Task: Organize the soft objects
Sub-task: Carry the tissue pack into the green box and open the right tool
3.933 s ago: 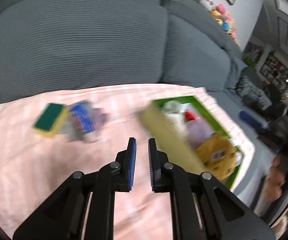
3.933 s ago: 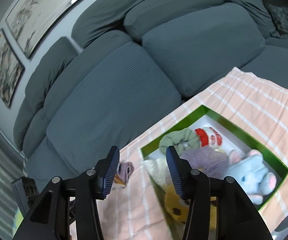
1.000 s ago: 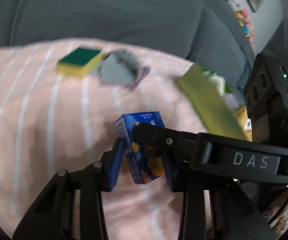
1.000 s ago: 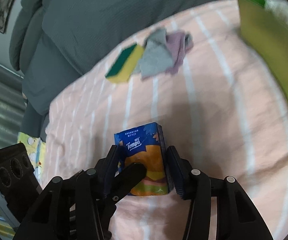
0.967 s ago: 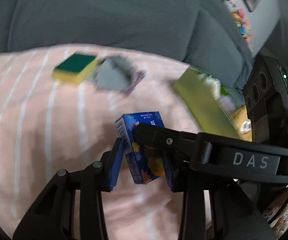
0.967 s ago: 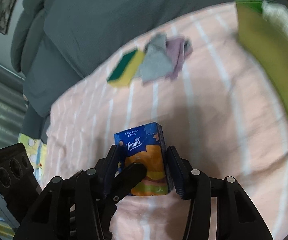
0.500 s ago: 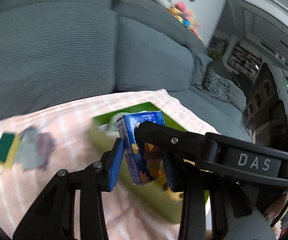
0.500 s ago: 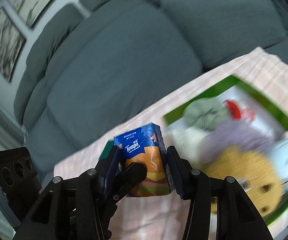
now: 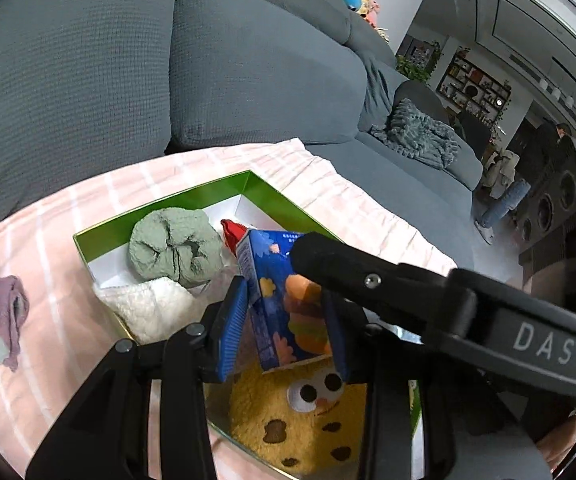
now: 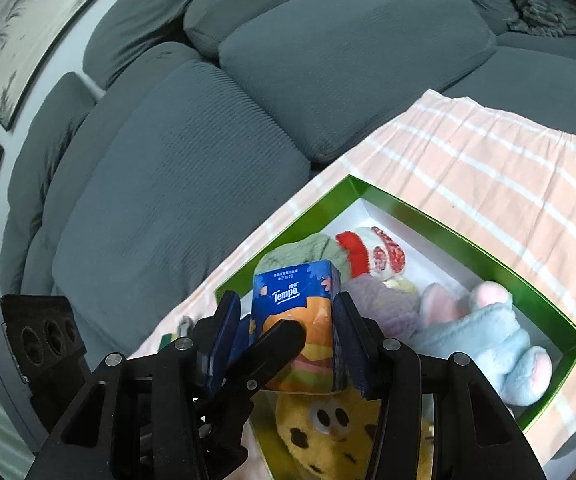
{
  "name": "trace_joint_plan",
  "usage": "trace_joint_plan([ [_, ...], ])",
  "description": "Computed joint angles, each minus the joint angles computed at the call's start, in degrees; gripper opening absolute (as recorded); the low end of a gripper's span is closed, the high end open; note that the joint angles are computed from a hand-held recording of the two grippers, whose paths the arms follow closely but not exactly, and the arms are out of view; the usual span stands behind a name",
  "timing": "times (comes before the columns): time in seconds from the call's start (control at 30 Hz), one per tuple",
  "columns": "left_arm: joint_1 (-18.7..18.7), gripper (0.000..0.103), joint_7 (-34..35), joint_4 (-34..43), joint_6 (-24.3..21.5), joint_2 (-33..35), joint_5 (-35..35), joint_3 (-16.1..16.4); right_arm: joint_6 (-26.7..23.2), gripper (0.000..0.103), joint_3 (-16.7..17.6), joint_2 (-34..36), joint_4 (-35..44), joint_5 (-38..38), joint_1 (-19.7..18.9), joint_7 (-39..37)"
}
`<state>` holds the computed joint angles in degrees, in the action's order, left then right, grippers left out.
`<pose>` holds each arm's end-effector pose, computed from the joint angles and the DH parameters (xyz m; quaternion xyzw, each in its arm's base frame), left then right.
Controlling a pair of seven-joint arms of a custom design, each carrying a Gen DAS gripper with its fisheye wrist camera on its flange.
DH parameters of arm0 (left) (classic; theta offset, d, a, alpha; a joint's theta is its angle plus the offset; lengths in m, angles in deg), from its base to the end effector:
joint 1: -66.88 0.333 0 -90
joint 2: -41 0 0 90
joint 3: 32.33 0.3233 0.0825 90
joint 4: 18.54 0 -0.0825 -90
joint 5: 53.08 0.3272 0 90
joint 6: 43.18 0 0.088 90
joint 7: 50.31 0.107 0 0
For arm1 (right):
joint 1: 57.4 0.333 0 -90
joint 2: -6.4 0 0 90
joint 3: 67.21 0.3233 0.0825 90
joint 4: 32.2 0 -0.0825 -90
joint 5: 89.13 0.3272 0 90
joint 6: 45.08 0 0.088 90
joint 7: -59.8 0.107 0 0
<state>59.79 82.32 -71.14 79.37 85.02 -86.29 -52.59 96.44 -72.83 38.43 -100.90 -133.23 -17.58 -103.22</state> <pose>0.6947 -0.2547 0.5252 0.3117 -0.8427 0.4372 0.0384 0.5769 0.4212 0.5605 -0.3346 0.8174 -0.1693 0.4374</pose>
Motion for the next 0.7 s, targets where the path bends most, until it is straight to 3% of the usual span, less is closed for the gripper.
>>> trace_joint_plan([
  [0.17,-1.3,0.032,-4.2,3.3,-2.4,2.0,2.3,1.3,0.8,0.052,0.4,0.7,0.0,1.2,-0.9,-0.8],
  [0.33,-0.1,0.035,-3.4,-3.2,1.6,-1.7,1.0,0.8,-4.7,0.052,-0.7,1.4,2.3,0.9,0.8,-0.5],
  [0.43,-0.5,0.035,-4.5,-3.0,1.2,-2.2,2.3,1.6,-8.5,0.052,-0.6,1.8,4.4,0.4,1.6,-1.9],
  [0.5,-0.3,0.036,-5.5,-1.8,0.2,-1.9,2.4,1.7,-8.6,0.052,-0.6,1.7,4.3,-0.2,1.7,-1.5],
  [0.57,0.3,0.05,-6.4,-1.9,0.1,-2.4,2.2,1.8,-8.1,0.052,-0.7,1.4,4.1,-1.2,2.0,-1.1],
  [0.63,0.1,0.075,-7.5,-2.6,1.2,-3.2,3.2,2.7,-8.7,0.059,-0.9,1.4,4.5,-2.0,2.5,-0.8],
  [0.7,0.5,0.076,-7.9,-4.0,2.5,-4.2,3.9,3.3,-10.1,0.063,-1.0,1.7,5.6,-2.8,3.0,-1.2],
])
